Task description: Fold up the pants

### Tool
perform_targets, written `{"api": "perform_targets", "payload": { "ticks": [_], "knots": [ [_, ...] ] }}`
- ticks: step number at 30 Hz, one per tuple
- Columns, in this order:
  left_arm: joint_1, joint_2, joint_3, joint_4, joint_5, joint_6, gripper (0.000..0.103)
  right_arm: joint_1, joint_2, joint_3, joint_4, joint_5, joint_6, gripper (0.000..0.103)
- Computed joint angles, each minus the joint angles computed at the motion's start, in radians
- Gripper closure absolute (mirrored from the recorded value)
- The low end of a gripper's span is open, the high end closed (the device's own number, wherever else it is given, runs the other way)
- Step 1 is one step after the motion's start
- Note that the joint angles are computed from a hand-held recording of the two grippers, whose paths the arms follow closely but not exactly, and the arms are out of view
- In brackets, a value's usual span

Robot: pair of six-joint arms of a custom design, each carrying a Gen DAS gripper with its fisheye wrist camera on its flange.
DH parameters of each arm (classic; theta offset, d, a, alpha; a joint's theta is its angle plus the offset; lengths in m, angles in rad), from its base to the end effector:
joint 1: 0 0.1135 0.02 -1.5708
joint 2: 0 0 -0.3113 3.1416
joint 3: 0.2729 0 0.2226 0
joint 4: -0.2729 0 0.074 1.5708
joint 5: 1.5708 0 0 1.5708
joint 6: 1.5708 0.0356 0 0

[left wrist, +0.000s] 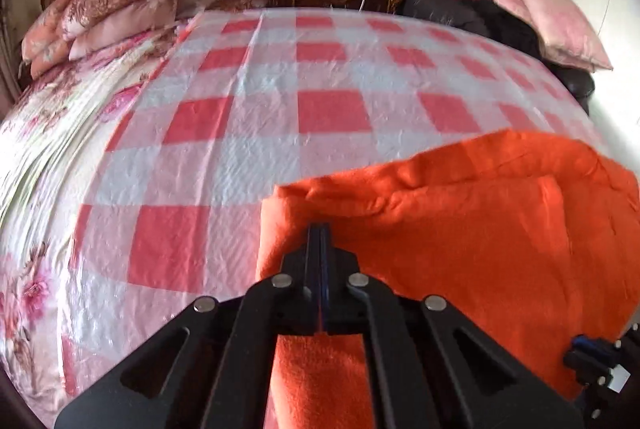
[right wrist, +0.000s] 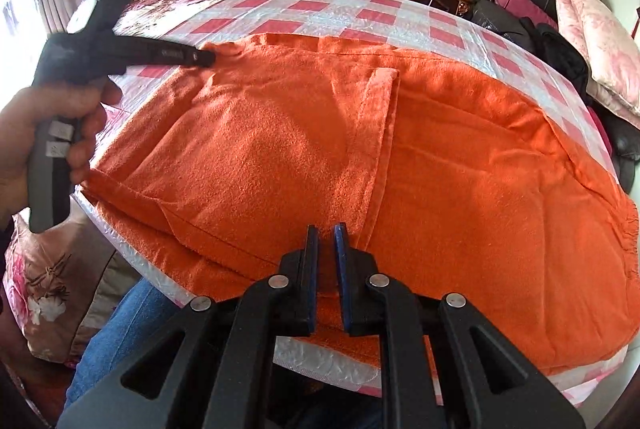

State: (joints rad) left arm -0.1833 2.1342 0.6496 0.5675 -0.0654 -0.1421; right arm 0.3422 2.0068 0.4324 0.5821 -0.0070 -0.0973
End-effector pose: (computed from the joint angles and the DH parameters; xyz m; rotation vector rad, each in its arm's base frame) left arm 0.3260 -0.0581 0.0813 0.0237 2.4859 -0.0563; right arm 0.2548 0.0910 0.0893 -0.5620 2.5041 0.1022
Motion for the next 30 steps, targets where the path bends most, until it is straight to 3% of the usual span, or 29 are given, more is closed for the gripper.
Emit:
{"api": "perform_targets", "payload": {
  "ticks": [2, 5, 8, 15, 18, 19, 25, 30],
  "knots": [
    [0.0, 0.003, 0.008, -0.007, -0.001, 0.002, 0.101, -0.021, -0.022, 0.042, -0.097, -0.034, 0.0, 0.089],
    [-0.021, 0.02, -0.015, 0.051, -0.044, 0.014, 0.101, -0.113, -0.087, 0.103, -0.217, -0.177, -0.008, 0.089],
    [-0.021, 0.038, -0.035, 0.114, -0.05, 0.01, 0.101, -0.159, -0.126, 0.206, -0.279, -0.157, -0.037, 0.089],
    [-0.042, 0.034, -0.059, 0.146, -0.09, 0.007, 0.101, -0.18, 0.14, 0.641, -0.471, -0.152, -0.083, 0.089],
    [-0.031, 0.032, -0.066, 0.156, -0.068, 0.0, 0.101, -0.178, 0.235, 0.763, -0.538, -0.16, -0.108, 0.089],
    [-0.028, 0.032, -0.069, 0.16, -0.062, -0.002, 0.102, -0.17, 0.266, 0.791, -0.539, -0.119, -0.115, 0.089],
    [-0.014, 0.031, -0.079, 0.176, -0.031, -0.012, 0.101, -0.162, 0.299, 0.802, -0.513, -0.083, -0.125, 0.09],
    [0.006, 0.032, -0.088, 0.194, 0.011, -0.026, 0.102, -0.159, 0.159, 0.602, -0.38, -0.16, -0.069, 0.089]
  ]
}}
